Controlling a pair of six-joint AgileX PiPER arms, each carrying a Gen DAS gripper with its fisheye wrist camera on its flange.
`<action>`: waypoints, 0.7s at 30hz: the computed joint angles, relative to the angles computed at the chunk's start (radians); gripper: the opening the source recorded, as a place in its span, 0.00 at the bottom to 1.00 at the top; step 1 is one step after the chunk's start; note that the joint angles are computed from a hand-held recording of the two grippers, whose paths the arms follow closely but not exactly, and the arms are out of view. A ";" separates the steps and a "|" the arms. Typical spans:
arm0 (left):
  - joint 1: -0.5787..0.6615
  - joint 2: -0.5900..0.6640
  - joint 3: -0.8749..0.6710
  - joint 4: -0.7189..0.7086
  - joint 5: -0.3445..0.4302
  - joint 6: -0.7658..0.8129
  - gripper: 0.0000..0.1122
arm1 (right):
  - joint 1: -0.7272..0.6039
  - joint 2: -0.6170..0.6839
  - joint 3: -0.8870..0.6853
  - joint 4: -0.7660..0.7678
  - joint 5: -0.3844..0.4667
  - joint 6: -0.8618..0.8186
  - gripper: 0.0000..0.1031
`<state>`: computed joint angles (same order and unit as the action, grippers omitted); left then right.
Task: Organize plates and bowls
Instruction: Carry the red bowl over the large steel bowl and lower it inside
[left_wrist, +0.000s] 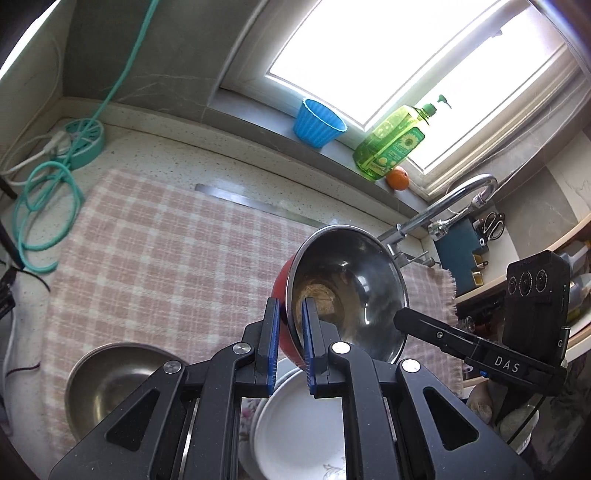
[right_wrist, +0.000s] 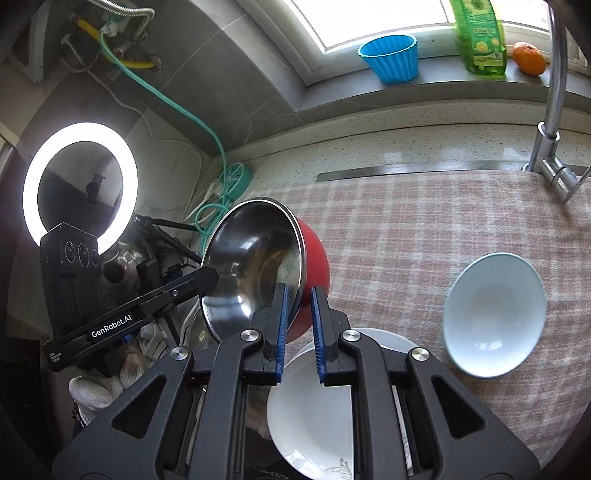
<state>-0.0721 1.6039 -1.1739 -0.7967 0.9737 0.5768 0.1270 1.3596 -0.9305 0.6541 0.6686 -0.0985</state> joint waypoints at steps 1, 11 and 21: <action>0.021 -0.010 0.013 0.000 0.007 0.010 0.09 | 0.025 0.006 -0.004 -0.007 -0.007 0.012 0.13; 0.221 -0.070 0.107 0.009 0.054 0.088 0.09 | 0.245 0.118 -0.060 -0.053 -0.063 0.107 0.13; 0.361 -0.097 0.193 0.047 0.073 0.168 0.09 | 0.375 0.227 -0.091 -0.080 -0.085 0.162 0.13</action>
